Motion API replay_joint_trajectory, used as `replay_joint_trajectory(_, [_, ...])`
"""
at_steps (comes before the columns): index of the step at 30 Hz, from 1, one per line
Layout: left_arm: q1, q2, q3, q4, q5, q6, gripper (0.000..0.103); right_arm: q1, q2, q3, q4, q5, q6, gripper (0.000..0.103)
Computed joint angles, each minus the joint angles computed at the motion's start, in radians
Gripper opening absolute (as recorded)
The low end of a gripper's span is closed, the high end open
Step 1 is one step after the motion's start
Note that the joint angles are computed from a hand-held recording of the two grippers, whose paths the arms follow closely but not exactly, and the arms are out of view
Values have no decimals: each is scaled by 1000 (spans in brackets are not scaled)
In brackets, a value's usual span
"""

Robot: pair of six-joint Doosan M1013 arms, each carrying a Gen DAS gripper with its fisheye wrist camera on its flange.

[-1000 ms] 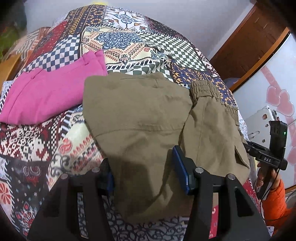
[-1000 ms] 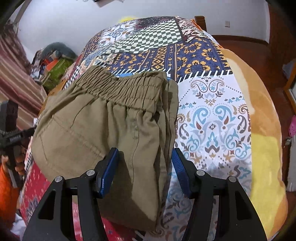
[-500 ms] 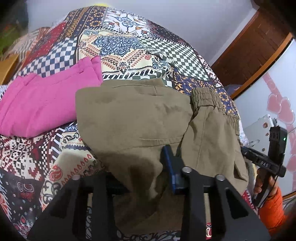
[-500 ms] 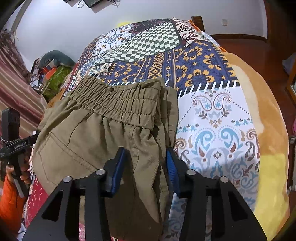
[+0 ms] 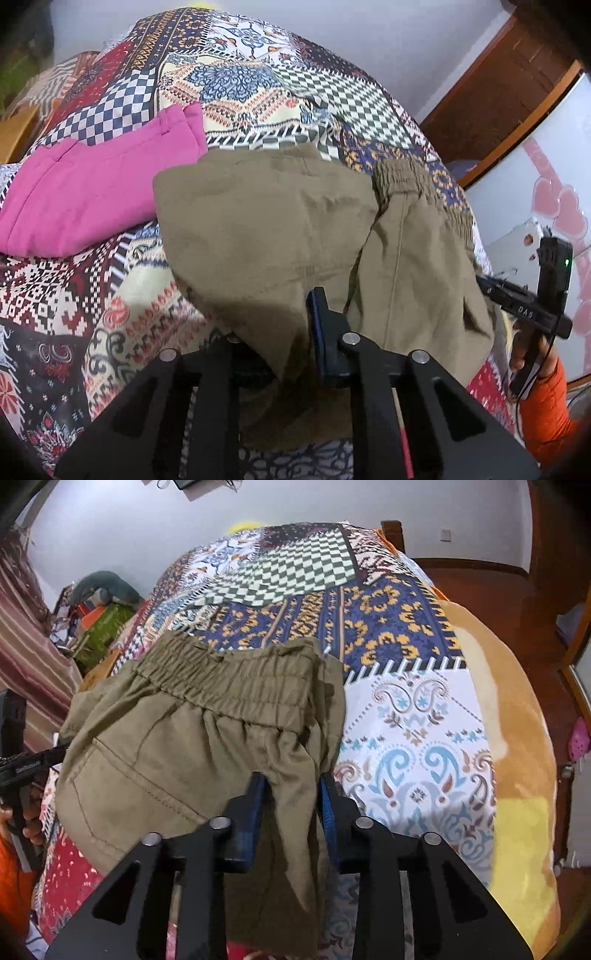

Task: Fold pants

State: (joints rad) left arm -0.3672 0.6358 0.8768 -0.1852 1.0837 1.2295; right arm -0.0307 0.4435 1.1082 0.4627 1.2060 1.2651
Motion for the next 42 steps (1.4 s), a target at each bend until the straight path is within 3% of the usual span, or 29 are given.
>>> replay_joint_trajectory(7, [-2, 16, -24, -3, 15, 4, 18, -22, 23, -2, 106, 17, 6, 35])
replay_joint_trajectory(17, [-31, 19, -59, 132, 8, 1, 10, -7, -9, 16, 74, -65, -55, 10])
replay_joint_trajectory(24, [-42, -1, -65, 187, -32, 9, 7, 7, -37, 28, 57, -143, -96, 8])
replay_joint_trajectory(42, [-50, -86, -14, 295, -120, -33, 4, 41, -62, -16, 120, -204, -191, 7])
